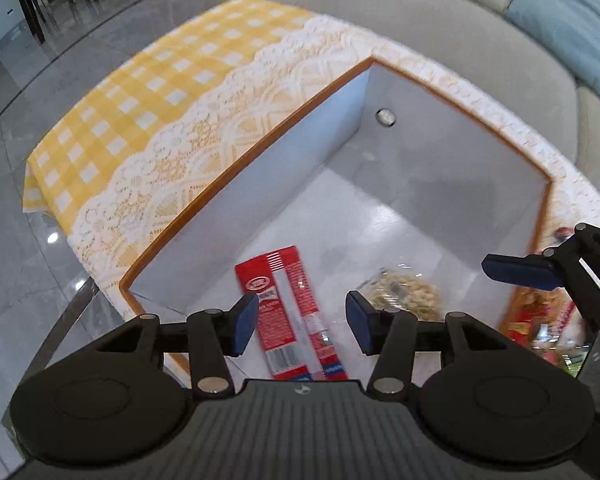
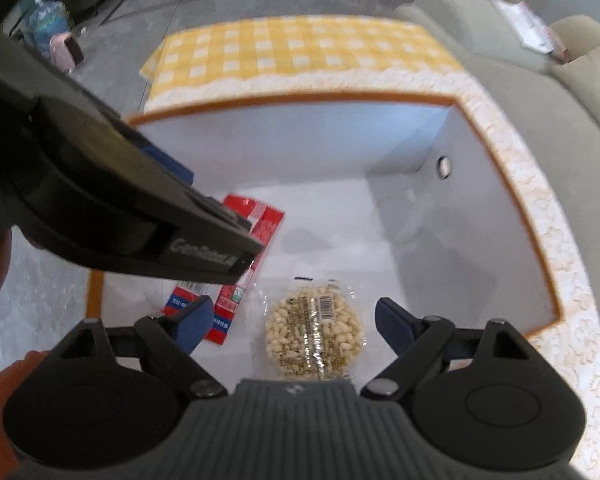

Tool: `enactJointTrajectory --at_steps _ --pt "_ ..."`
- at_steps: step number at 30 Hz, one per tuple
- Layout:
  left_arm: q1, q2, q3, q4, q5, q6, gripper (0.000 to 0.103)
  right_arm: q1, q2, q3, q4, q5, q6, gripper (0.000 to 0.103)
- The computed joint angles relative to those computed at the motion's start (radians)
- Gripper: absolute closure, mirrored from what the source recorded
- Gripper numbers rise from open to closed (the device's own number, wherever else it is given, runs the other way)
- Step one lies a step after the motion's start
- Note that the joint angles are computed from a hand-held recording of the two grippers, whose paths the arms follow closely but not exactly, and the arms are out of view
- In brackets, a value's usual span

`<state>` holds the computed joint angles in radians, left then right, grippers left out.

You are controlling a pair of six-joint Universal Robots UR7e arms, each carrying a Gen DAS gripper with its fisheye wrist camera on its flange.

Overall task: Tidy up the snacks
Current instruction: 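Withdraw both tools from the box back over the snacks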

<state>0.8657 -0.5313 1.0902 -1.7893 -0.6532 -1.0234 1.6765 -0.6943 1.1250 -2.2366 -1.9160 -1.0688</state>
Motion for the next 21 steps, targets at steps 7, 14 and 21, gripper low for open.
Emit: enactJointTrajectory --at_steps 7,14,21 --pt "-0.088 -0.017 0.100 -0.178 0.078 0.081 0.044 -0.026 -0.169 0.183 -0.198 0.100 0.003 0.018" --pt "-0.177 0.008 0.208 -0.497 0.134 0.310 0.040 -0.105 -0.349 0.394 -0.445 0.195 0.039 0.023" --pt "-0.214 0.088 0.216 -0.600 0.129 0.492 0.039 -0.233 -0.503 0.593 -0.632 0.265 0.146 0.025"
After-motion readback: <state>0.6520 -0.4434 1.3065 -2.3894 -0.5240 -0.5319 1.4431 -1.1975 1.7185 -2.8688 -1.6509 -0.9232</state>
